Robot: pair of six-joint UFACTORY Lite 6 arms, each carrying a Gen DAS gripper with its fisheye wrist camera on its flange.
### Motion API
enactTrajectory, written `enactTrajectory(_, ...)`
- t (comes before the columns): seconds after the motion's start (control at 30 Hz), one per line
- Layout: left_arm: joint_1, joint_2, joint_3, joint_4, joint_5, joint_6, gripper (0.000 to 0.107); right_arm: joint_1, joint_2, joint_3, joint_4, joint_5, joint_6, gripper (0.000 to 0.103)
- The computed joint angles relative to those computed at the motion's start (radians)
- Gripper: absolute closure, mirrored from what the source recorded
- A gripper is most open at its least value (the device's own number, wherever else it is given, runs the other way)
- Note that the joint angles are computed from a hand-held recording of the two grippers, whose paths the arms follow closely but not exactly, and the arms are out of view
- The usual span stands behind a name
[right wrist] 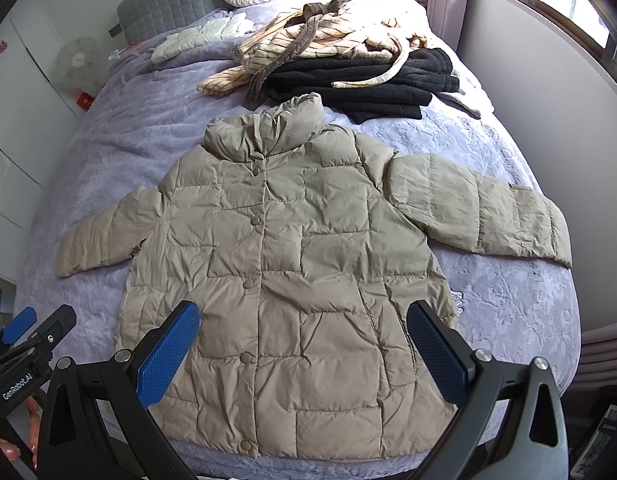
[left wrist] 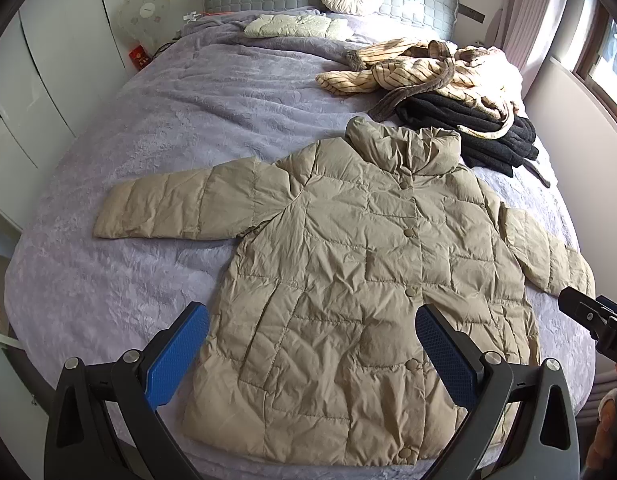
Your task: Fold large clothes
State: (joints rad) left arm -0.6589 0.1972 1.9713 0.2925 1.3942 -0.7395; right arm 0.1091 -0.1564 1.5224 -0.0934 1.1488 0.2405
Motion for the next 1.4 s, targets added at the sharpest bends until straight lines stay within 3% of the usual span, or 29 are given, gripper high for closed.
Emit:
enactTrajectory(0.53,0.275,-0.141,-0.305,-0.133,-0.139,0.17,0.004,0.249,0.228,0.145,-0.068,0.059,0.179,0.0)
enactTrajectory(0.73,0.478,-0.182,-0.521,-0.244,-0.325,0.315,0.004,0.341,0.343,0.17,-0.069,0.031,0.231,0.0)
enactTrajectory(0.93,0.754,-0.026,-0.631,-0.459,-0.601,0.595,0.004,0.402,0.488,0.174,-0.037,-0.041,0.253,0.0)
enactTrajectory(1.13,0.974,0.346,-0.432,-0.772,-0.75,0.903,0.004,0.445,0.616,0.193,-0.009,-0.133,0.216,0.0)
enactTrajectory(1.4,1.114,0.801,0.088,-0.911,-0.673,0.879,0.004,0.443,0.773,0.303,0.062,-0.233,0.163,0.0)
